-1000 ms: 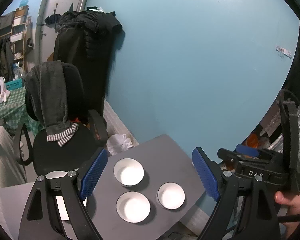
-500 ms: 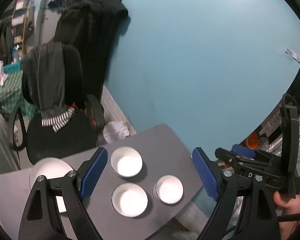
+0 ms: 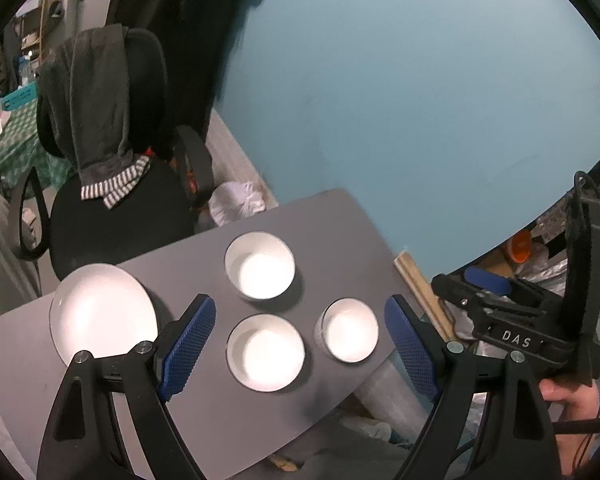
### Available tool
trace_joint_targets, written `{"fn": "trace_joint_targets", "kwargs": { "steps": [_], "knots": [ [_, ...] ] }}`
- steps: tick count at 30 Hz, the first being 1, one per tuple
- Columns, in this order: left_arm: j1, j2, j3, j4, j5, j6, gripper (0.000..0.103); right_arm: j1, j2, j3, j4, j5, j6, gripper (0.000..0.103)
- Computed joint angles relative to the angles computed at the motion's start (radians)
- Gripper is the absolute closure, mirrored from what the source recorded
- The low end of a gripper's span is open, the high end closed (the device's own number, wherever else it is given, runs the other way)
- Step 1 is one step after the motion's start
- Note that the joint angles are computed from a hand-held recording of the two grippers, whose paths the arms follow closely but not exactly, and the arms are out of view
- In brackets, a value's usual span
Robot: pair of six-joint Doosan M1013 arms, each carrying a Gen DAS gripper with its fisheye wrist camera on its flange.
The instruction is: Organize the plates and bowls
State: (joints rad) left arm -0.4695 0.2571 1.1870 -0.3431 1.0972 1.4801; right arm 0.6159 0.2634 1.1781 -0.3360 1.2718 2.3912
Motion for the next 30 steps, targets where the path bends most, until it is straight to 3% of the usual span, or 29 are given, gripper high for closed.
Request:
{"fn": "trace_joint_targets", "kwargs": {
  "steps": [17,30],
  "knots": [
    [-0.015,0.034,0.023,0.175,-0.009,-0.146,0.015,-0.056,0.052,0.016,0.140,-0.012,-0.105,0.032],
    [0.008,0.060,0.097,0.180,-0.012,-0.216,0.015,-0.068,0.135,-0.002,0.215,-0.022,-0.334,0.032]
  ]
}}
